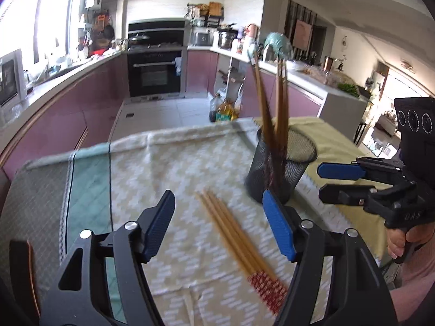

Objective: Organize utensils
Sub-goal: 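Open both grippers and withdraw from the cup, then lower the left gripper onto a wooden chopstick and close it while the right gripper grasps another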

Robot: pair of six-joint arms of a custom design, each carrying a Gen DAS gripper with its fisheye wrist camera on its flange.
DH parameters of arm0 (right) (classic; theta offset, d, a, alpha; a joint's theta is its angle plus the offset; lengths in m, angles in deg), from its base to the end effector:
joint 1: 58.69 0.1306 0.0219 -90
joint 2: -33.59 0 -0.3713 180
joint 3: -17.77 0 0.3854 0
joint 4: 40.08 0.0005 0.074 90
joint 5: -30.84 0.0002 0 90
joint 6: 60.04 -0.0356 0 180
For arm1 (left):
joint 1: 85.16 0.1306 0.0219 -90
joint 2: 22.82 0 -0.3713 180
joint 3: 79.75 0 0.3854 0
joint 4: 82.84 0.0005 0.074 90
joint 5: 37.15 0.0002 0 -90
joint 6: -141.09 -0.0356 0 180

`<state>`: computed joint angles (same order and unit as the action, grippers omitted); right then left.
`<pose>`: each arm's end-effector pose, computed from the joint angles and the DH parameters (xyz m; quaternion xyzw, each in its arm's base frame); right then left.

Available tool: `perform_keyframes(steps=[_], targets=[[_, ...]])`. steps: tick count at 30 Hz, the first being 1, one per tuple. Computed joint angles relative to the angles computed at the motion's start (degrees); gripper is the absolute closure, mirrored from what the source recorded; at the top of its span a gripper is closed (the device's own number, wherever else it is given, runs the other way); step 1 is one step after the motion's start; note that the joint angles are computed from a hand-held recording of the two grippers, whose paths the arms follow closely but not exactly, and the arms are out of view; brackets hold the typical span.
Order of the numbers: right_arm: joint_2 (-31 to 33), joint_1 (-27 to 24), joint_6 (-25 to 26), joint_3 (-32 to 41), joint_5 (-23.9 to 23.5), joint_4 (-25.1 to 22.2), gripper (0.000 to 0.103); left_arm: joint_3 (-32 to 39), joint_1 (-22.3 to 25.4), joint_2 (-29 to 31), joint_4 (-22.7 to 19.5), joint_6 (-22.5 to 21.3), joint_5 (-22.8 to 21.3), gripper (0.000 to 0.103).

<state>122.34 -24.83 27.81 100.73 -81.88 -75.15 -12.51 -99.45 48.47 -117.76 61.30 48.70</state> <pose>0.3895 0.2773 0.3929 -0.3224 0.8353 0.2964 0.3323 0.3612 -0.0899 0.3860 0.0165 0.9019 -0.0594 0.4276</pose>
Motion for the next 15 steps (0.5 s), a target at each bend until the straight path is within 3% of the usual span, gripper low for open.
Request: perform_keyframes(steps=[7, 15], targets=[[5.3, 3.9, -0.9, 1.0, 3.5, -3.9, 0.058, -4.1, 0.4, -0.2, -2.5, 2.5, -1.0, 0.037], [6.1, 6.2, -1.0, 0.5, 8.5, -4.0, 0.058, -5.0, 0.2, 0.8, -3.4, 3.0, -1.3, 0.037]])
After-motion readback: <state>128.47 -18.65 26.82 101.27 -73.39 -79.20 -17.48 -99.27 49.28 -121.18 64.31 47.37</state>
